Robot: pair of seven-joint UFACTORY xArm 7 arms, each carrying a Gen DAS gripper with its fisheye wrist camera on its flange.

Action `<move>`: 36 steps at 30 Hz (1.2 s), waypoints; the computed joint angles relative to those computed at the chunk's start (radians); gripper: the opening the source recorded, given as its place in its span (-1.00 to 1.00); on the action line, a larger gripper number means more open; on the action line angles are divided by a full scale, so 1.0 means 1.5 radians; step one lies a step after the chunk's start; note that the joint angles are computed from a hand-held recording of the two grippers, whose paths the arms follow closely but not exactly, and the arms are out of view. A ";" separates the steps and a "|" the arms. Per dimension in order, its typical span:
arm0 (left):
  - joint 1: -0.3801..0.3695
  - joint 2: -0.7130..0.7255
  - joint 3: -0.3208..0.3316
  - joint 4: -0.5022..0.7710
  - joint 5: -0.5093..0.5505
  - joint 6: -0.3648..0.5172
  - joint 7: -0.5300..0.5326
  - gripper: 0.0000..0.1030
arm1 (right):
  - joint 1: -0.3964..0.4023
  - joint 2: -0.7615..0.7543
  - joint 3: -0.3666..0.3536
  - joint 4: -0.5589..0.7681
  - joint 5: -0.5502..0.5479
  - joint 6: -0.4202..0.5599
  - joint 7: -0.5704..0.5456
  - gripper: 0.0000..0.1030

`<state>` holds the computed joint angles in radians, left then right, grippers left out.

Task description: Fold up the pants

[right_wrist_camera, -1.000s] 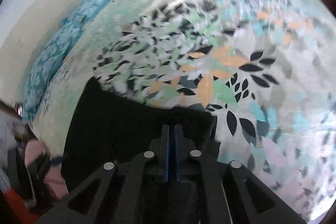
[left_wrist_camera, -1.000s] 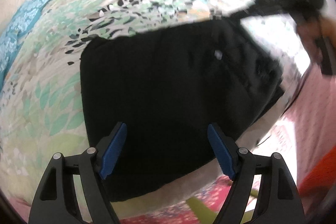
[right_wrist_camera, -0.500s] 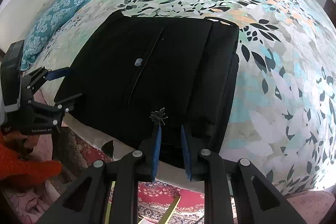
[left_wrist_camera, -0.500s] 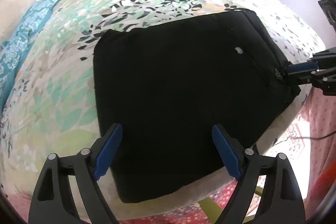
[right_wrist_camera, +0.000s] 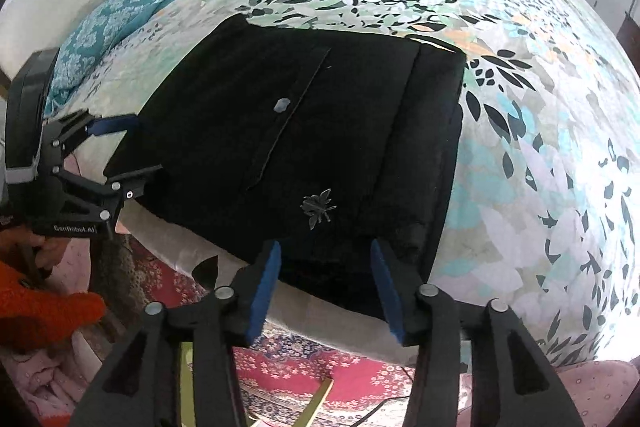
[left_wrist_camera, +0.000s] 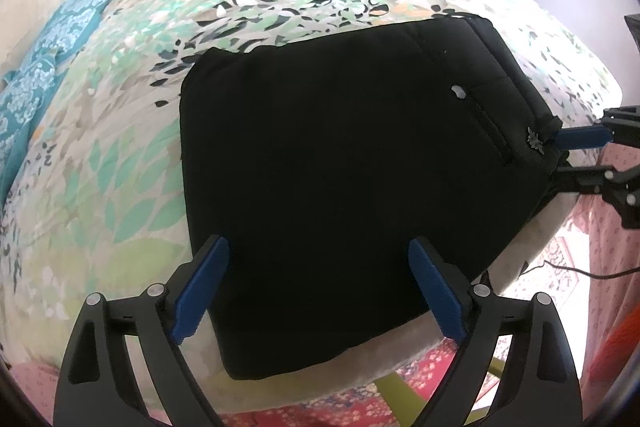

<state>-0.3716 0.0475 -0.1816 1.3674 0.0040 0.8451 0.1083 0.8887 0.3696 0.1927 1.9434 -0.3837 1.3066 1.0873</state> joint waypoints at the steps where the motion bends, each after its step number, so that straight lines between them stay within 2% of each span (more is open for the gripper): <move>1: 0.000 0.000 0.000 0.001 0.001 0.002 -0.001 0.80 | 0.002 0.005 0.000 0.009 -0.001 0.008 -0.005 0.03; 9: -0.002 0.000 0.000 0.002 0.014 0.008 -0.011 0.83 | -0.001 0.001 0.005 0.004 0.028 0.013 -0.003 0.17; 27: -0.001 -0.001 0.000 0.002 0.015 0.011 -0.011 0.83 | -0.025 -0.036 0.020 -0.050 0.058 -0.038 0.041 0.17; 28: -0.001 -0.001 0.000 0.005 0.014 0.014 -0.010 0.83 | -0.028 -0.041 0.020 -0.057 0.060 -0.047 0.042 0.17; 31: 0.010 -0.004 0.007 0.025 -0.021 0.024 0.016 0.82 | -0.048 -0.095 0.022 -0.130 0.061 -0.130 0.058 0.17; 32: 0.017 -0.007 0.012 0.027 -0.042 0.015 0.022 0.82 | -0.057 -0.129 0.019 -0.171 0.048 -0.164 0.081 0.25; 33: 0.028 -0.005 0.019 0.038 -0.071 0.012 0.026 0.83 | -0.065 -0.150 0.020 -0.194 0.031 -0.176 0.101 0.42; 35: 0.052 0.017 0.033 0.072 -0.131 0.027 0.025 0.84 | -0.088 -0.200 0.022 -0.257 -0.011 -0.210 0.136 0.62; 36: 0.065 0.037 0.039 0.097 -0.159 0.047 0.021 0.84 | -0.104 -0.217 0.023 -0.285 -0.014 -0.233 0.141 0.64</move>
<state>-0.2742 0.1031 -0.1237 1.5128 -0.2348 0.9159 0.1395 0.7334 0.0436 0.2271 1.5163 -0.4040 0.9564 1.2986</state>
